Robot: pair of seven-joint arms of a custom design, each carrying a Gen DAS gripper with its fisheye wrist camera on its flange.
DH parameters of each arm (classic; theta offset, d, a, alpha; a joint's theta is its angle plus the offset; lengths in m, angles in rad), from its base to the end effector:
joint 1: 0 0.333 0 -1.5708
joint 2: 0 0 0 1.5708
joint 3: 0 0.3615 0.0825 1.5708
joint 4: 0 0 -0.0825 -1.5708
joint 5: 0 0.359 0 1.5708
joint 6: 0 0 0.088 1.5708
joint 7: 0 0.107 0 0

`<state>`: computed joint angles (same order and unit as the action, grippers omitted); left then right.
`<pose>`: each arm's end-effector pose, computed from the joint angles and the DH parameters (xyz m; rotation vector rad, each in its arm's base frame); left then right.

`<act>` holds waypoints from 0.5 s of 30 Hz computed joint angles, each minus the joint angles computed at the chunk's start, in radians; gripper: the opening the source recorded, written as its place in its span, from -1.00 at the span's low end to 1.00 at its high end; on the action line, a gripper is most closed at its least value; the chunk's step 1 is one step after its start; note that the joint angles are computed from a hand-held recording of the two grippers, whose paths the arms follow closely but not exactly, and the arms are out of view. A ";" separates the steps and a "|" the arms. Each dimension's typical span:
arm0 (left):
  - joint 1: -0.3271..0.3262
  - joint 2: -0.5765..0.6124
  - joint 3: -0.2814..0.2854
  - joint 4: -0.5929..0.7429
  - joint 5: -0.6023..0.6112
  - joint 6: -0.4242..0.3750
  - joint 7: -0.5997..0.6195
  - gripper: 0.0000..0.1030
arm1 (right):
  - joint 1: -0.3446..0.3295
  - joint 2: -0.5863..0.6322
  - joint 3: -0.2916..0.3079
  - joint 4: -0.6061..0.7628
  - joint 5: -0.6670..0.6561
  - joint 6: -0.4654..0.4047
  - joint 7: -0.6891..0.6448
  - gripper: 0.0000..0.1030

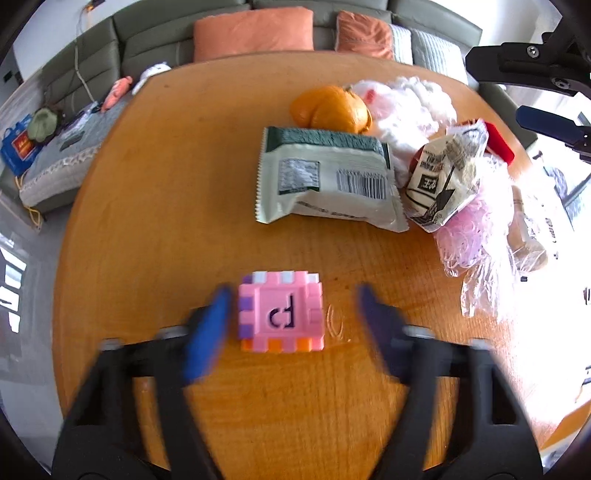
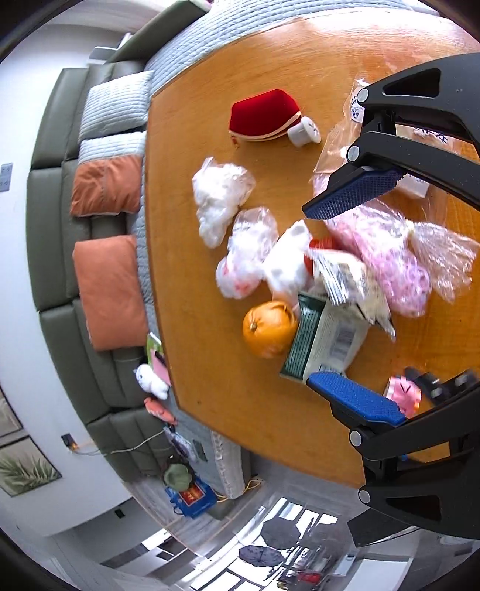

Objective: Collect trash
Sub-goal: 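Move both tools back over the table, then grasp the pink toy block with the left tool while the right tool grasps a snack wrapper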

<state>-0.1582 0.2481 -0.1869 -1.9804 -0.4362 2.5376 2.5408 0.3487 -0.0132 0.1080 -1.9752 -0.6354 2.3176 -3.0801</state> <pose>0.5865 -0.1969 0.4352 -0.8622 2.8286 -0.6677 0.5094 0.2382 0.5686 -0.9594 2.4310 -0.5833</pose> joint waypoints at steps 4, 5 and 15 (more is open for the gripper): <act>-0.002 0.017 -0.004 0.010 0.001 0.009 0.008 -0.22 | -0.006 0.022 -0.006 0.007 0.056 0.003 -0.049 0.64; -0.001 0.019 -0.006 0.012 -0.004 0.009 0.014 -0.22 | -0.006 0.028 -0.007 0.009 0.067 0.003 -0.058 0.64; 0.005 0.050 -0.006 0.044 -0.016 -0.012 0.020 -0.23 | -0.002 0.077 -0.013 0.029 0.145 -0.005 -0.146 -0.32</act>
<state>-0.1531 0.2976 -0.1927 -1.9362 -0.4526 2.5256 2.5612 0.3465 0.0643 0.0949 -1.9462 -0.4909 2.3127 -3.2258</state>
